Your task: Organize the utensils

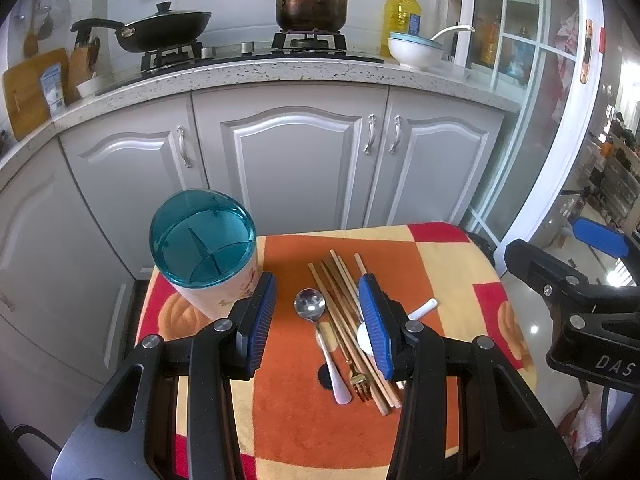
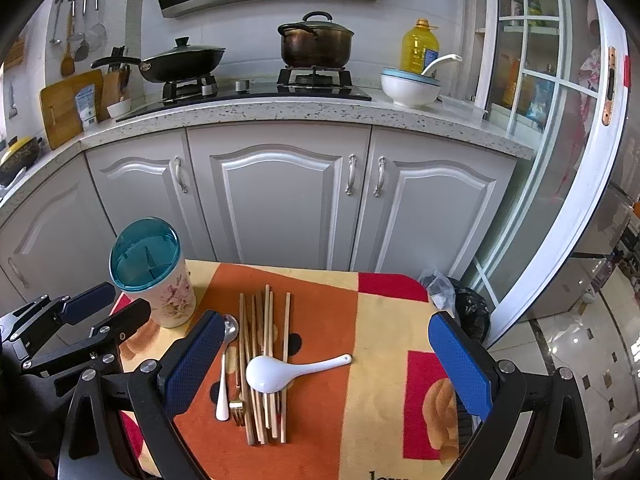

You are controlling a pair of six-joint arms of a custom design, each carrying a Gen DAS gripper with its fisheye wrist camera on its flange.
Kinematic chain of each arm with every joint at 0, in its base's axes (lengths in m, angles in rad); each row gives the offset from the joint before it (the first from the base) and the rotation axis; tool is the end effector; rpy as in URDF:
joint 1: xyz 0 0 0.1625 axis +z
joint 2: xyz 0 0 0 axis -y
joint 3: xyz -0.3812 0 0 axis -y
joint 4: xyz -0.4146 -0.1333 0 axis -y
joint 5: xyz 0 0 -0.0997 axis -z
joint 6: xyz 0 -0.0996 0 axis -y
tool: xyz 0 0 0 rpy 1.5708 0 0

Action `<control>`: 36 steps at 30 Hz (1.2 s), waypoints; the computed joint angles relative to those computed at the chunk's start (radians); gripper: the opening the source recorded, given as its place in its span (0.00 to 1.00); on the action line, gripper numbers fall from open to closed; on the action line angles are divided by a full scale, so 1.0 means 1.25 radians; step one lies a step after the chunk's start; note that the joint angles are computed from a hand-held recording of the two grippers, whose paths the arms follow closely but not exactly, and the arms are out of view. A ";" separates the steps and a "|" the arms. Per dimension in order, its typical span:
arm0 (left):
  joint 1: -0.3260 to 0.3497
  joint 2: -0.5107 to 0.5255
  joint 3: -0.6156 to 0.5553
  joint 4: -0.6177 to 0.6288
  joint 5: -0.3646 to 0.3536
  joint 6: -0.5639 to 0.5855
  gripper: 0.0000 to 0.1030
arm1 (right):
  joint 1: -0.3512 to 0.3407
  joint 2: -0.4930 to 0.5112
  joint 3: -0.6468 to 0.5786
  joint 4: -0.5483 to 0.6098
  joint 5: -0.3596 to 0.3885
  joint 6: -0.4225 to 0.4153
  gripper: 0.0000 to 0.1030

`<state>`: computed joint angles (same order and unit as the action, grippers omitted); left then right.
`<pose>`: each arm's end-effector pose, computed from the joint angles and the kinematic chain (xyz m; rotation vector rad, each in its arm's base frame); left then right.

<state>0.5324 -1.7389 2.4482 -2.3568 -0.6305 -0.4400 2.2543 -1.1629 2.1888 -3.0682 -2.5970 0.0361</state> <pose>-0.1971 -0.3642 0.2174 0.6492 2.2603 -0.8716 0.3394 -0.3405 0.1572 0.4114 -2.1489 0.9176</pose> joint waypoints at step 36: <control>0.069 0.206 -0.061 -0.153 -0.081 0.083 0.41 | -0.108 -0.049 0.044 0.005 0.011 -0.021 0.99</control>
